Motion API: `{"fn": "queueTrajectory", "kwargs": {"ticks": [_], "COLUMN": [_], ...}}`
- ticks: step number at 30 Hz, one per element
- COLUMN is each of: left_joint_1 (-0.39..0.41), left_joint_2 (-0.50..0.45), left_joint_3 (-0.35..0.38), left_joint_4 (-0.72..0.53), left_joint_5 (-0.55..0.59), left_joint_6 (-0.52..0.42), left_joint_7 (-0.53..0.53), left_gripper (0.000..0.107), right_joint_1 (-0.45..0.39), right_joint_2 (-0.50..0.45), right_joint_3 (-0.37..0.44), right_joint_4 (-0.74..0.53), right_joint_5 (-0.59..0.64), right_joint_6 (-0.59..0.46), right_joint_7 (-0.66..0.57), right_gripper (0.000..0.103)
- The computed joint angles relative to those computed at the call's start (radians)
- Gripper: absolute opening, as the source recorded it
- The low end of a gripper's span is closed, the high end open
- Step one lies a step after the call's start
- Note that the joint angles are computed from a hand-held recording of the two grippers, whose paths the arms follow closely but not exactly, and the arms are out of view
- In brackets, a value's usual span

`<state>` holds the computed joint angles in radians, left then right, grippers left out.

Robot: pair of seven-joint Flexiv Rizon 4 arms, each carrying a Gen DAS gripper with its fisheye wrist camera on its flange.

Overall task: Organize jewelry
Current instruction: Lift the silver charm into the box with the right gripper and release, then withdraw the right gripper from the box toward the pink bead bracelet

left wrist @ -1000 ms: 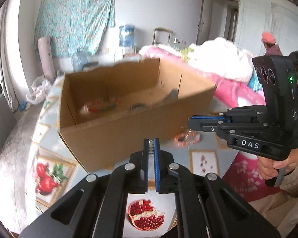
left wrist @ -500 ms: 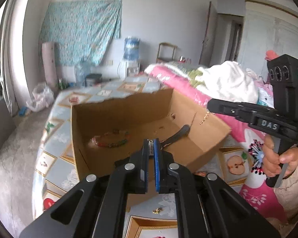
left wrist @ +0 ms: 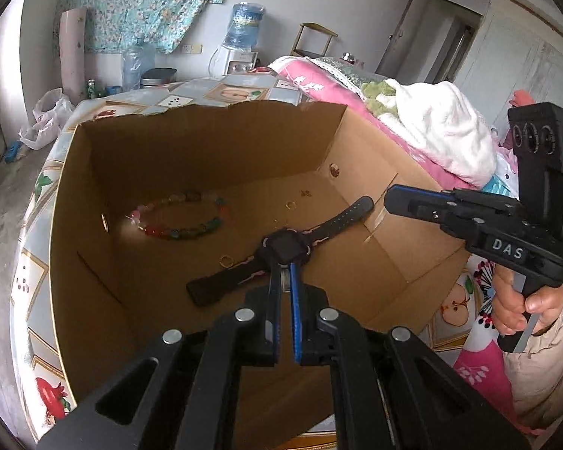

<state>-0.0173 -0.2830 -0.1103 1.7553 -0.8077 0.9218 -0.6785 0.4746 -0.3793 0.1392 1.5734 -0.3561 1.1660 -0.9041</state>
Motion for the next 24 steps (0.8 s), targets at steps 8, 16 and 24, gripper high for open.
{"fn": "queueTrajectory", "kwargs": {"ticks": [8,16,24], "left_joint_1": [0.008,-0.004,-0.04], "left_joint_2": [0.001,0.066,0.214], "left_joint_3": [-0.002,-0.005,0.059], "left_joint_4": [-0.001,0.066,0.202], "left_joint_5": [-0.024,-0.13,-0.254], "left_joint_6": [0.002,0.074,0.076], "left_joint_7": [-0.005,0.092,0.229], "left_gripper": [0.007,0.014,0.05], "right_joint_1": [-0.002,0.037,0.062], "right_joint_2": [0.03,0.102,0.229], "right_joint_3": [-0.022,-0.127,-0.274], "right_joint_4": [0.047,0.174,0.349], "right_joint_5": [-0.015,-0.233,-0.758], "right_joint_6": [0.054,0.209,0.361], "right_joint_7": [0.061,0.288,0.791], "right_gripper": [0.011,0.035,0.045]}}
